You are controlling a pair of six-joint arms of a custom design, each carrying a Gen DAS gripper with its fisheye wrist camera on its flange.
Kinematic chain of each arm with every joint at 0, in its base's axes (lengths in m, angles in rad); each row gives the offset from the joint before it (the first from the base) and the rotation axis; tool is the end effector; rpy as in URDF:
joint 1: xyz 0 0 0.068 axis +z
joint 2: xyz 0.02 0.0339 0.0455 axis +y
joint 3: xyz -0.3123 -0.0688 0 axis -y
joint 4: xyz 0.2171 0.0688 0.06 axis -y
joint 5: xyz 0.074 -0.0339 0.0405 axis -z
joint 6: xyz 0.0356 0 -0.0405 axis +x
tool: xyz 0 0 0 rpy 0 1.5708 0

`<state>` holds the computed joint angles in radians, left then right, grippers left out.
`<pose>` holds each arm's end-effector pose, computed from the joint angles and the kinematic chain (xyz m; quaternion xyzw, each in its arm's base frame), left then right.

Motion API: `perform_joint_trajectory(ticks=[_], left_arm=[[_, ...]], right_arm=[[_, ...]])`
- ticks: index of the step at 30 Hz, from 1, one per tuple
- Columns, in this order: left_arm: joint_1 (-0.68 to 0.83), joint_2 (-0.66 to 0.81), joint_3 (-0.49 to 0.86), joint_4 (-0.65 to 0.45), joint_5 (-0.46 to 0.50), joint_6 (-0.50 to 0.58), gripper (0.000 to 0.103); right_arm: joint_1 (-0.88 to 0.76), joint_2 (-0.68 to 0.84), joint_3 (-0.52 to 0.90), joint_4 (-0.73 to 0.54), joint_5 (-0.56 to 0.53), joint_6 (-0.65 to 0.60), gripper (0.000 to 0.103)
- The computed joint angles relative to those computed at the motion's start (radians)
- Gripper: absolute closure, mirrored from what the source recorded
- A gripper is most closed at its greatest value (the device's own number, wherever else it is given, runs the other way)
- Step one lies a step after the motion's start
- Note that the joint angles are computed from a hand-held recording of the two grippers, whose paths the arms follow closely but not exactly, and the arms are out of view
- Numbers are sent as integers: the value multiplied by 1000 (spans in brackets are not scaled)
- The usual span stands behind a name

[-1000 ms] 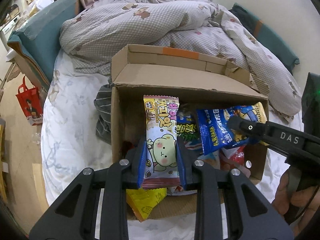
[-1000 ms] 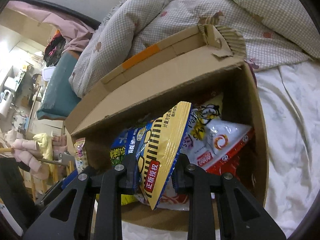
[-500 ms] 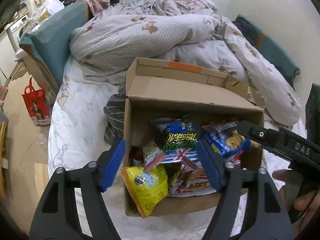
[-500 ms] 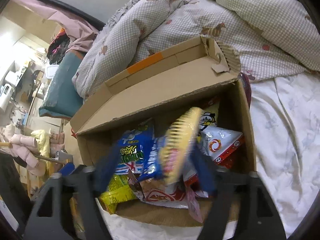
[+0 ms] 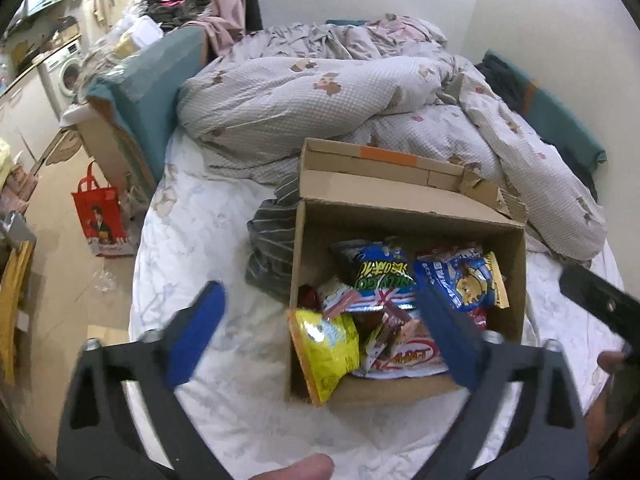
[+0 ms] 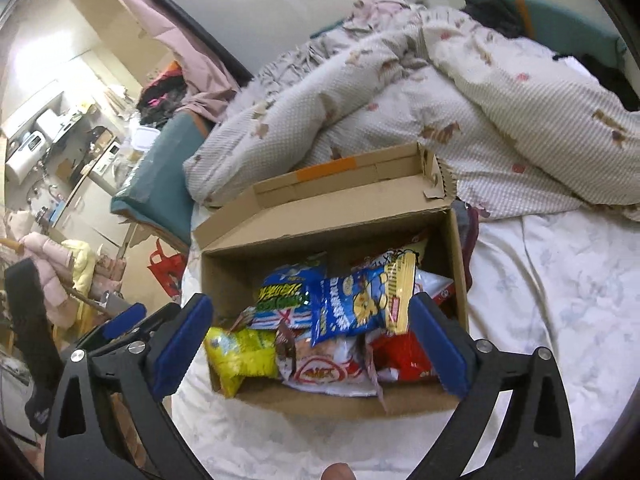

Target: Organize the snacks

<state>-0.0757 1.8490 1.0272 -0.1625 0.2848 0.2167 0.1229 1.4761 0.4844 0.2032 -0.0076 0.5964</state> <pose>0.3556 -0.0370 0.2056 0.1786 0.9315 -0.1154 0.2950 0.2349 0.0293 0.1978 0.2154 0.8990 0.1375 0.3556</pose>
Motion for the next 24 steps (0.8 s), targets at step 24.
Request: perform_joint_trajectory(ticks=[24], left_arm=[[308,-270,-431,142,205,250,0]], right_arm=[[786,-234,-224,-216,702,545,0]])
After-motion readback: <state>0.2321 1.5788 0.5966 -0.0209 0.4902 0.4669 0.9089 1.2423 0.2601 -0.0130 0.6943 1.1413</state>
